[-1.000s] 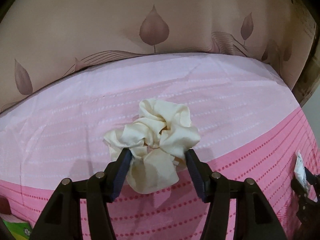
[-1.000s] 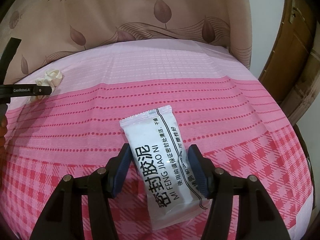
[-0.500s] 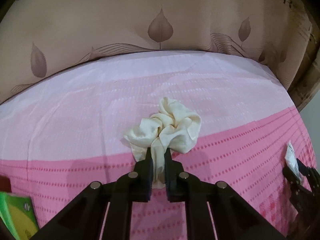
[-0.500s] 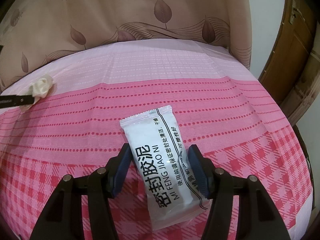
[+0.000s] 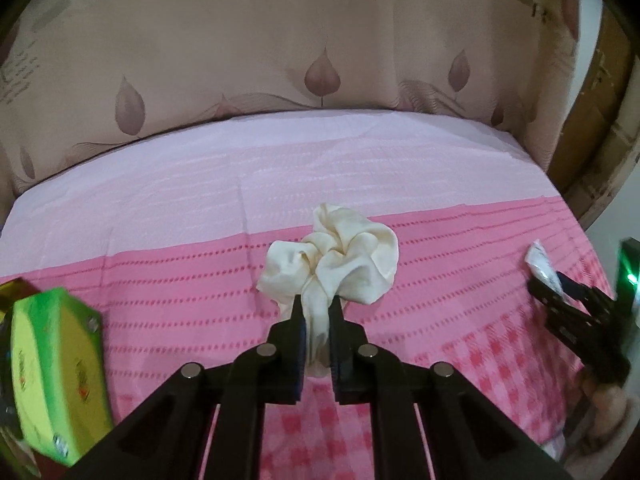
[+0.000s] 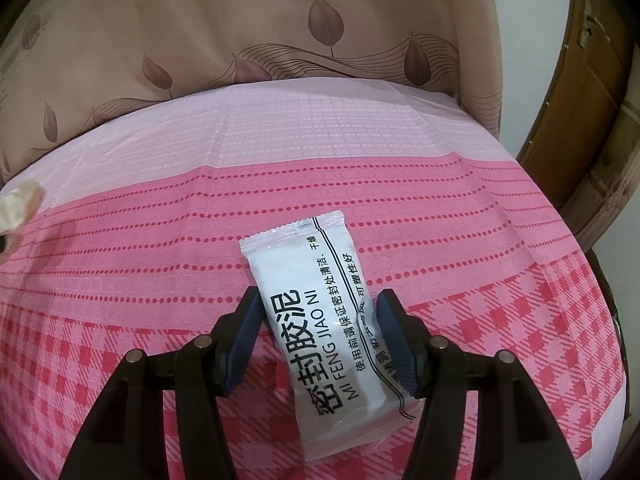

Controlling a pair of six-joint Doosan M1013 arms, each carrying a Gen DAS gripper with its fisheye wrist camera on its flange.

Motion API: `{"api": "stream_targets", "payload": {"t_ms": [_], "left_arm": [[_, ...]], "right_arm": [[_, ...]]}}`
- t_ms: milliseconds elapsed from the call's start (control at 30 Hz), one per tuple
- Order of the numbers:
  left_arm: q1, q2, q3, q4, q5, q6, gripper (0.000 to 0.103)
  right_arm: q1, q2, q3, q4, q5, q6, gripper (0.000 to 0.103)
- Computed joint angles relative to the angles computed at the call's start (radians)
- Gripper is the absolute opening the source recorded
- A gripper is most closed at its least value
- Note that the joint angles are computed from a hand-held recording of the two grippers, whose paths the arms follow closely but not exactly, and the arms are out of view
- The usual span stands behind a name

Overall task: Organize soft objects
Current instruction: 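Carry the beige scrunchie with the left gripper into the tin and release it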

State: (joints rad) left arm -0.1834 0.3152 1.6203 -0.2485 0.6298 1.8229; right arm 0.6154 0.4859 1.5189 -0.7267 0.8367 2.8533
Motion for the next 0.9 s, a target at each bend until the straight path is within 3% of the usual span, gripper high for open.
{"api": "stream_targets", "payload": {"t_ms": [200,600,900], "left_arm": [[0.001,-0.082,0.071,-0.006,-0.047,0.034,0.009],[0.04,-0.157,0.123,-0.025,-0.026,0.033,0.009],[0.111,-0.203,0.144,-0.006,-0.03,-0.004,0.009]], "right_arm": [[0.0,0.0,0.0,0.0,0.0,0.0,0.056],[0.0,0.0,0.001,0.0,0.0,0.0,0.056],[0.0,0.0,0.001,0.001,-0.001,0.001,0.056]]}}
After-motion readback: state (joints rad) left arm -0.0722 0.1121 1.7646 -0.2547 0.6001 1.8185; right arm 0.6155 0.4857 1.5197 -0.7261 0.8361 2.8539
